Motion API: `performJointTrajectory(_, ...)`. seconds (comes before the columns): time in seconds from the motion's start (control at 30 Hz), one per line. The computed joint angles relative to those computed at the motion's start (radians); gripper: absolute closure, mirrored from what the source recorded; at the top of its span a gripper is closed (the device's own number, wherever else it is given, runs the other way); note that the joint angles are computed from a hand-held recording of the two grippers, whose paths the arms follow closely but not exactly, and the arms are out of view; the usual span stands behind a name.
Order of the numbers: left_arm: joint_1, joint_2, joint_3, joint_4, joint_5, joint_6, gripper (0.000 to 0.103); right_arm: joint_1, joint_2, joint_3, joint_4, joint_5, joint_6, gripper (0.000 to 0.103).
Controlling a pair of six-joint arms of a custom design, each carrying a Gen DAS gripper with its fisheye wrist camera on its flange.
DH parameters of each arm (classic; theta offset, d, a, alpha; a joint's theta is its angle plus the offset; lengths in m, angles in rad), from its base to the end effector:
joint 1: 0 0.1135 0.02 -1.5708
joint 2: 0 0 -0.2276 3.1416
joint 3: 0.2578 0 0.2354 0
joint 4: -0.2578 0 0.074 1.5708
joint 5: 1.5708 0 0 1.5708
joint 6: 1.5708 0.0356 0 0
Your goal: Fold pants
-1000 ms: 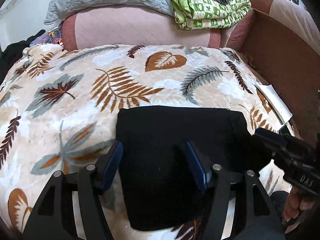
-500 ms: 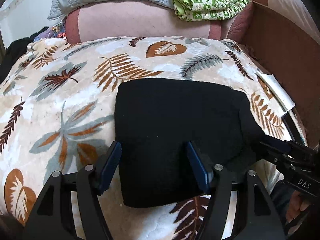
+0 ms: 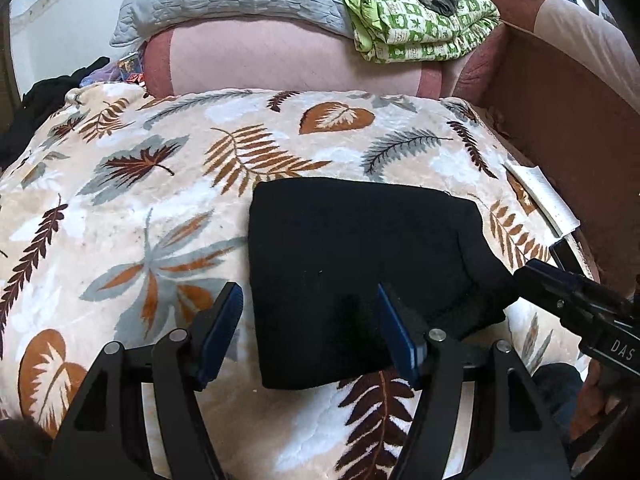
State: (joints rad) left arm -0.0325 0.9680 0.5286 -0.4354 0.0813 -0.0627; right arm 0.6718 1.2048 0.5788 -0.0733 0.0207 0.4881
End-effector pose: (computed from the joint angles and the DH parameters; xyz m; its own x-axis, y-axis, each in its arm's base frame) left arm 0.1925 -0.0092 0.1745 -0.7708 -0.0374 -0.6360 0.0362 0.9941 -0.1024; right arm 0.1899 0.1501 0.1708 -0.7310 0.0178 -0.6822 -0.3024 0.8877 0.3471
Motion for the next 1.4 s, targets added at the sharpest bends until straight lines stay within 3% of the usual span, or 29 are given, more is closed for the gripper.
performJointTrajectory(0.3,0.043,0.014,0.005,-0.005,0.047,-0.005,0.032,0.003,0.036,0.022,0.006,0.012,0.016,0.033)
performJointTrajectory(0.7,0.081,0.078,0.010,0.024,0.074,0.004,0.029,-0.021,0.096,0.040,0.023,0.000,0.021,0.030)
performJointTrajectory(1.2,0.183,0.137,-0.011,0.104,0.207,0.038,0.027,-0.092,0.224,0.069,0.081,-0.045,0.032,0.024)
performJointTrajectory(1.4,0.197,0.228,-0.002,0.144,0.269,0.042,0.024,-0.112,0.305,0.088,0.103,-0.078,0.051,0.022)
